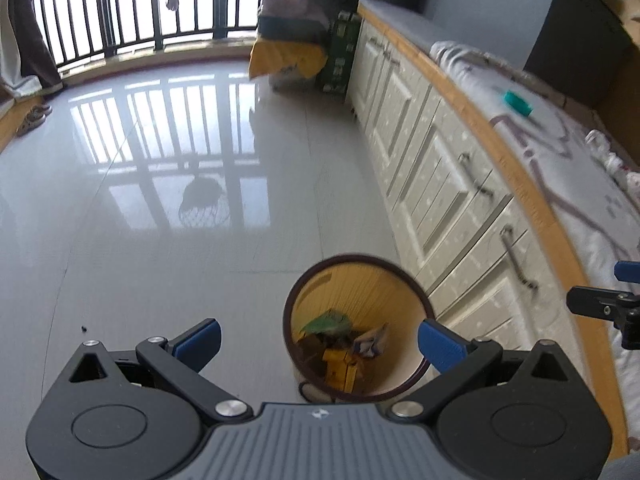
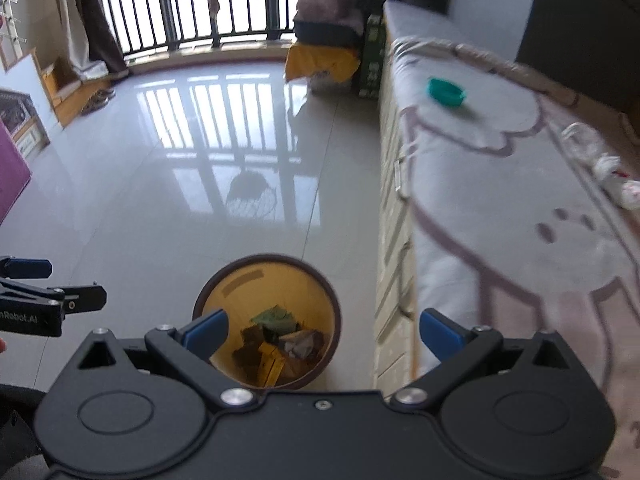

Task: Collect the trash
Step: 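Move both tools from the wastebasket back toward the bench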

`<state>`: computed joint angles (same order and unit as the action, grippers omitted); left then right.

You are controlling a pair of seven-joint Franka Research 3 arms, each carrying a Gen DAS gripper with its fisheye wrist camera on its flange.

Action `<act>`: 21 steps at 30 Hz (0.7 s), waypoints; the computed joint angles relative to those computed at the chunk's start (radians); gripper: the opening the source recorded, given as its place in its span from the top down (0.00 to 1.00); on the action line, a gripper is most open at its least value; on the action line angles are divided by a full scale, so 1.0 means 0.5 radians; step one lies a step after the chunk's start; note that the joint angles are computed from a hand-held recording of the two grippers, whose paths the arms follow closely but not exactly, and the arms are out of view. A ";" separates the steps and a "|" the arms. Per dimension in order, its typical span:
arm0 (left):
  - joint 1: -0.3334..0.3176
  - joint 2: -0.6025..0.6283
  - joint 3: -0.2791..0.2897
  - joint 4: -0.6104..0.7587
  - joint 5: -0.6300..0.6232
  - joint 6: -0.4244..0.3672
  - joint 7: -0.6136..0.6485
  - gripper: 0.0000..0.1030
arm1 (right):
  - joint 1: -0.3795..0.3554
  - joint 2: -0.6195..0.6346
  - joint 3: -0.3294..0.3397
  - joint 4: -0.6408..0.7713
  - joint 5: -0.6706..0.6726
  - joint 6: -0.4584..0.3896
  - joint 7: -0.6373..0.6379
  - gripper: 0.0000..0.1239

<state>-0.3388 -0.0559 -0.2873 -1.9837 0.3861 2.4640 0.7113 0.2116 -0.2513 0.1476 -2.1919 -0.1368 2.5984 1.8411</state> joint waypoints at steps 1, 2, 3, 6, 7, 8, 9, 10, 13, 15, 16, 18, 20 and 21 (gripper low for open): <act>-0.002 0.001 -0.006 0.007 0.032 0.015 -0.023 0.00 | -0.009 -0.033 -0.007 -0.027 -0.007 0.025 0.004 0.17; -0.006 0.003 -0.012 0.015 0.063 0.033 -0.040 0.00 | -0.018 -0.064 -0.015 -0.053 -0.006 0.050 0.001 0.17; -0.009 0.004 -0.016 0.018 0.089 0.052 -0.053 0.00 | -0.031 -0.092 -0.021 -0.079 -0.006 0.077 -0.003 0.17; -0.016 0.019 -0.022 0.027 0.165 0.156 -0.104 0.00 | -0.090 -0.170 -0.029 -0.145 -0.009 0.156 -0.003 0.17; -0.019 0.025 -0.024 0.031 0.191 0.195 -0.127 0.00 | -0.115 -0.196 -0.030 -0.166 -0.013 0.182 -0.001 0.17; -0.021 0.034 -0.027 0.038 0.232 0.236 -0.160 0.00 | -0.144 -0.221 -0.029 -0.188 -0.018 0.207 0.004 0.17; -0.023 0.050 -0.030 0.051 0.288 0.279 -0.204 0.00 | -0.171 -0.244 -0.027 -0.208 -0.022 0.230 0.006 0.17; -0.026 0.063 -0.031 0.062 0.337 0.316 -0.243 0.00 | -0.203 -0.268 -0.023 -0.231 -0.030 0.259 0.014 0.17; -0.043 0.129 -0.030 0.128 0.512 0.424 -0.381 0.00 | -0.302 -0.335 -0.016 -0.294 -0.057 0.348 0.019 0.17; -0.067 0.181 -0.025 0.194 0.632 0.456 -0.460 0.00 | -0.376 -0.376 -0.008 -0.337 -0.075 0.424 0.024 0.17; -0.082 0.209 -0.019 0.230 0.689 0.470 -0.496 0.00 | -0.406 -0.395 -0.014 -0.360 -0.073 0.466 0.016 0.17; -0.116 0.273 -0.006 0.307 0.784 0.501 -0.555 0.00 | -0.476 -0.425 -0.010 -0.401 -0.067 0.551 0.013 0.17; -0.155 0.349 0.013 0.401 0.854 0.532 -0.587 0.00 | -0.578 -0.453 0.020 -0.443 -0.074 0.645 0.038 0.17; -0.177 0.383 0.026 0.443 0.884 0.547 -0.602 0.00 | -0.624 -0.460 0.034 -0.457 -0.075 0.684 0.045 0.17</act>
